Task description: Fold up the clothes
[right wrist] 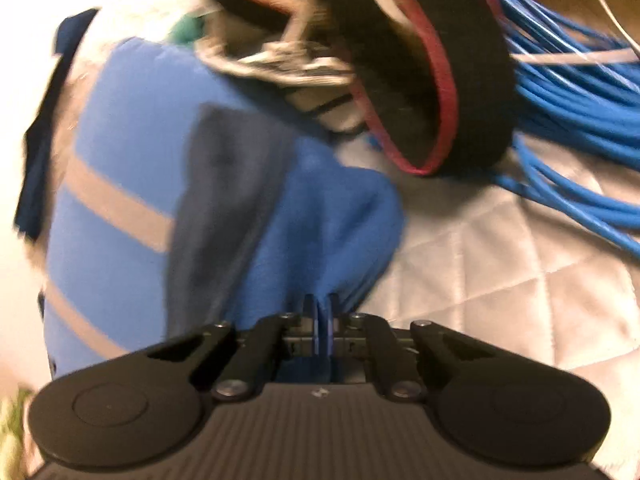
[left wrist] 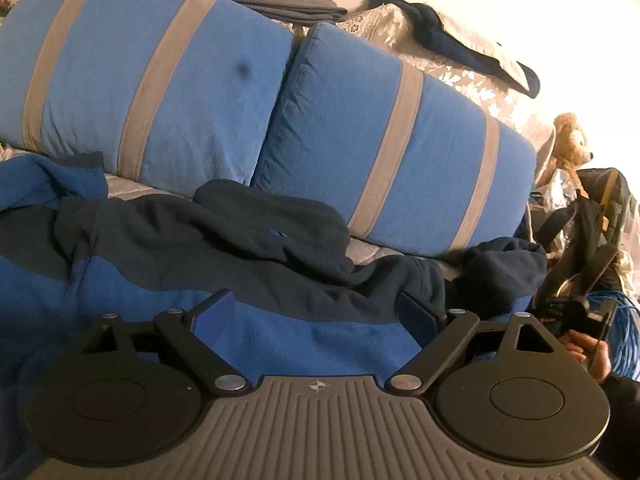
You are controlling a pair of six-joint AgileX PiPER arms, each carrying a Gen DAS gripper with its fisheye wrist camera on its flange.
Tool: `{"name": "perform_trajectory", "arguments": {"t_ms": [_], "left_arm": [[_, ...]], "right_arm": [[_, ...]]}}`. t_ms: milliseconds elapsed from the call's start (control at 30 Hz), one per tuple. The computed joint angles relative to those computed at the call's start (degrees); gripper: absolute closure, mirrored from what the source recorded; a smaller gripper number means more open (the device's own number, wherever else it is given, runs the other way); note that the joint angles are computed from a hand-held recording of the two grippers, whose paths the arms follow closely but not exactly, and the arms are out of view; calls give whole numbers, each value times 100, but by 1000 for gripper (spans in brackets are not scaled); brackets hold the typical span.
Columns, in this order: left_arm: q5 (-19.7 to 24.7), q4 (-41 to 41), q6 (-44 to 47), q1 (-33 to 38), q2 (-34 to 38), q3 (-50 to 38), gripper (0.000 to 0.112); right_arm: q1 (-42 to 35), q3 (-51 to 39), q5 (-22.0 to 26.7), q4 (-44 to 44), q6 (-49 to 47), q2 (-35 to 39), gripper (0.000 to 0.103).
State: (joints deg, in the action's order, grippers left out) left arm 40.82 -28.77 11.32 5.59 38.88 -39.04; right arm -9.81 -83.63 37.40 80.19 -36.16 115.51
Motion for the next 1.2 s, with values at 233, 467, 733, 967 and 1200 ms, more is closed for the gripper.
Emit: {"name": "perform_trajectory", "arguments": {"t_ms": [233,467,733,967,1200], "left_arm": [[58,-242,203,186,13,39,22],[50,-398,324,274,-9,83,22],[105,-494,411,418,8,96,22],[443,-980,781,904,73,67,22],[651,-1258,1012,1180,126,45,22]], "right_arm": [[251,293,526,-468,-683,-1042,100],[723,564,1012,-644,-1006,-2032,100],[2029,418,1872,-1897,-1202,-2440,100],[2852,389,2134,-3431,-673,-2509,68],[1737,350,1995,-3004,-705,-2950,28]]}}
